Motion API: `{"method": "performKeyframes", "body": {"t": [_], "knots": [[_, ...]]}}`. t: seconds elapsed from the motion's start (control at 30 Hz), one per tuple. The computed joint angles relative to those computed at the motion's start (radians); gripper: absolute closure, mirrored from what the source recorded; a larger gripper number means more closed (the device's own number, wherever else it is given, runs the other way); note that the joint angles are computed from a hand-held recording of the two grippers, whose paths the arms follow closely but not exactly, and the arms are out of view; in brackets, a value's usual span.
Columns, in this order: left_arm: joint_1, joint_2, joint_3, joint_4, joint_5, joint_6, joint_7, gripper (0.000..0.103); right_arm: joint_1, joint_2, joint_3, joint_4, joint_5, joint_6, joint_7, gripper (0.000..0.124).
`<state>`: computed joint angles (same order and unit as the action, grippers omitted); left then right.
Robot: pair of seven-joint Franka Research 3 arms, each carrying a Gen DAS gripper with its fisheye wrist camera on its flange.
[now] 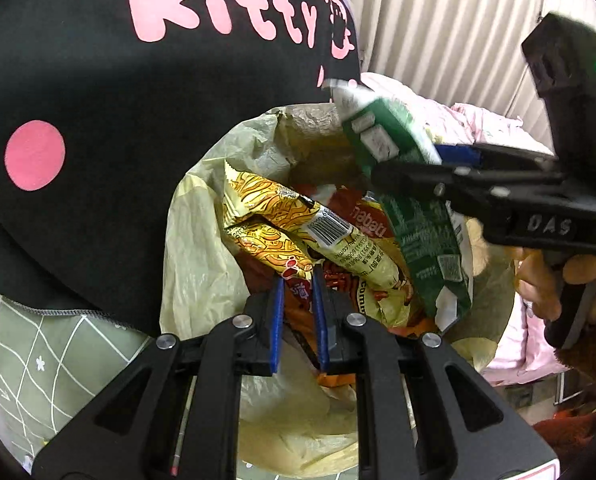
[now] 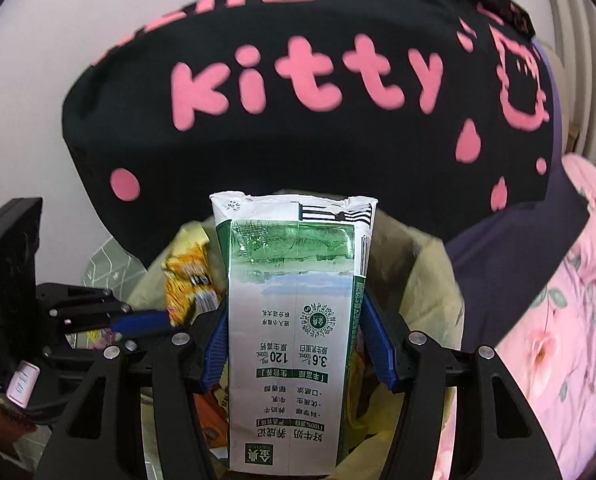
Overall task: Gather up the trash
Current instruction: 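Carry the milk carton and gold wrapper over the bin with both tools, then open the left tool then the right tool to drop both items into the bin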
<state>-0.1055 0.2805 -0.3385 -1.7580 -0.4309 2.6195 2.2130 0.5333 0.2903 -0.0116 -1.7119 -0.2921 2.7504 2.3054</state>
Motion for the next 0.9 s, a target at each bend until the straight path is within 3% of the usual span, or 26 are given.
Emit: {"method": "performKeyframes", "body": {"t": [0.23, 0.43, 0.67, 0.8, 0.9], "knots": [[0.041, 0.030, -0.024, 0.052, -0.033, -0.049, 0.021, 0.090, -0.012, 0.008, 0.013, 0.022, 0.033, -0.045, -0.025, 0.069], [0.048, -0.003, -0.010, 0.018, -0.122, -0.066, 0.076, 0.090, -0.002, 0.026, 0.009, 0.059, 0.029, -0.096, -0.023, 0.069], [0.065, 0.004, 0.013, 0.058, -0.181, -0.156, 0.086, 0.087, 0.013, 0.030, 0.000, 0.080, 0.002, -0.133, 0.027, 0.069], [0.091, -0.034, 0.015, 0.028, -0.269, -0.188, 0.157, 0.068, 0.018, 0.025, -0.001, 0.080, -0.018, -0.141, 0.066, 0.068], [0.093, -0.071, 0.031, -0.007, -0.343, -0.194, 0.188, 0.066, 0.017, 0.034, 0.003, 0.104, -0.016, -0.183, 0.076, 0.067]]}}
